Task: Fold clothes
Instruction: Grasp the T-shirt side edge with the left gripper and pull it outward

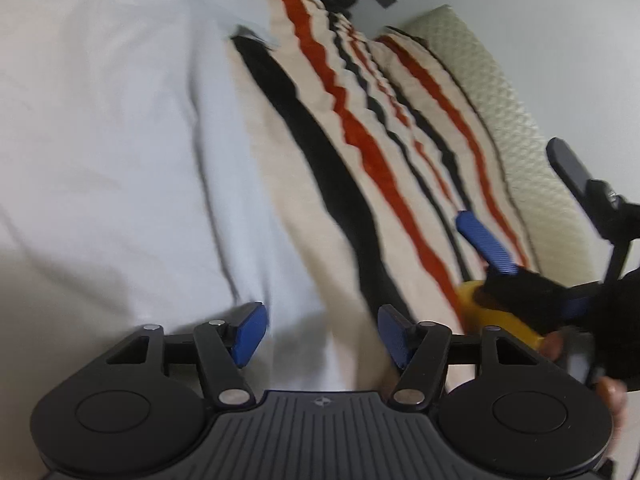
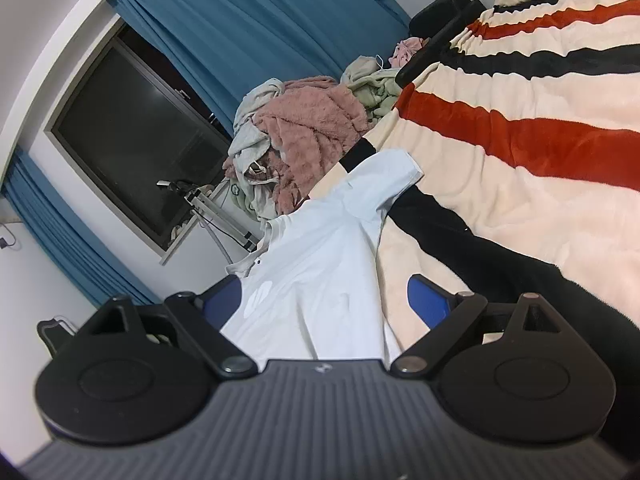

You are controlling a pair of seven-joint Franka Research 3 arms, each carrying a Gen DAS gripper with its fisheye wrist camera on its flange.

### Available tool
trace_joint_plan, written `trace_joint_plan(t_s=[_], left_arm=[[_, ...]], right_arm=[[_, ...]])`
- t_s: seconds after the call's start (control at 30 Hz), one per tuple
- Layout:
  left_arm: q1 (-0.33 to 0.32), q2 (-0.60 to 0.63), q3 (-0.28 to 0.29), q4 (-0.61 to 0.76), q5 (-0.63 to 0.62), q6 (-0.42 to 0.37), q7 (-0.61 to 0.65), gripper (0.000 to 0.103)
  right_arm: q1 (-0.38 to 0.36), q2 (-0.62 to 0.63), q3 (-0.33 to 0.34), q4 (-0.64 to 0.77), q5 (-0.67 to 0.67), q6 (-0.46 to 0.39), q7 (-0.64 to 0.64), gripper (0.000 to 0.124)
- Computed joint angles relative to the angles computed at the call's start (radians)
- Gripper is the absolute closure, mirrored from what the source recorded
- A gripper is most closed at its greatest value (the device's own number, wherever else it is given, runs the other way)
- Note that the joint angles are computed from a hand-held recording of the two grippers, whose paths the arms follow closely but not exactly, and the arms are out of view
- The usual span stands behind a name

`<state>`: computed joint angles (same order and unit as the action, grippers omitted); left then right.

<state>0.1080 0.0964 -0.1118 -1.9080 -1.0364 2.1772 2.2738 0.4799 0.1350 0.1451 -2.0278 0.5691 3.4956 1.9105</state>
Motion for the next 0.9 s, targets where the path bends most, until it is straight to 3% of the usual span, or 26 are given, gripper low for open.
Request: trace_joint_plan(t_s=[0.1, 0.4, 0.5, 0.57, 0.63, 0.73, 0.9], left_arm=[[-0.008, -0.066, 0.007, -0.072, 0.034, 0.051, 0.011, 0.038], [-0.055, -0.244, 0.079, -0.257, 0.053, 0.066, 0.050, 0.046], [-0.086, -0.248, 0.080, -0.259, 0.074, 0.079, 0.092, 0.073], [-0.112, -0.240, 0.059, -0.254, 0.106, 0.132, 0.093, 0.076], [-0.132, -0.234, 0.052, -0.245, 0.128, 0.156, 0.087, 0.092], [-0.158, -0.231, 0.051, -0.229, 0.107, 0.157, 0.096, 0.095], [-0.202, -0.207, 0.029, -0.201, 0.052, 0.190, 0.089, 0.096]], right_arm=[[-0.004, -0.003, 0.002, -0.005, -0.005, 0.002, 0.007, 0.033], [-0.063, -0.006, 0.036, -0.024, -0.147, -0.006, 0.134, 0.032], [-0.055, -0.009, 0.029, -0.027, -0.154, -0.001, 0.134, 0.032], [-0.026, -0.010, 0.009, -0.024, -0.117, 0.005, 0.087, 0.032], [0.002, -0.012, -0.007, -0.019, -0.067, 0.012, 0.031, 0.032], [0.044, -0.012, -0.025, -0.011, 0.037, 0.047, -0.073, 0.032], [0.005, -0.031, 0.009, -0.050, -0.029, 0.147, -0.030, 0.032]])
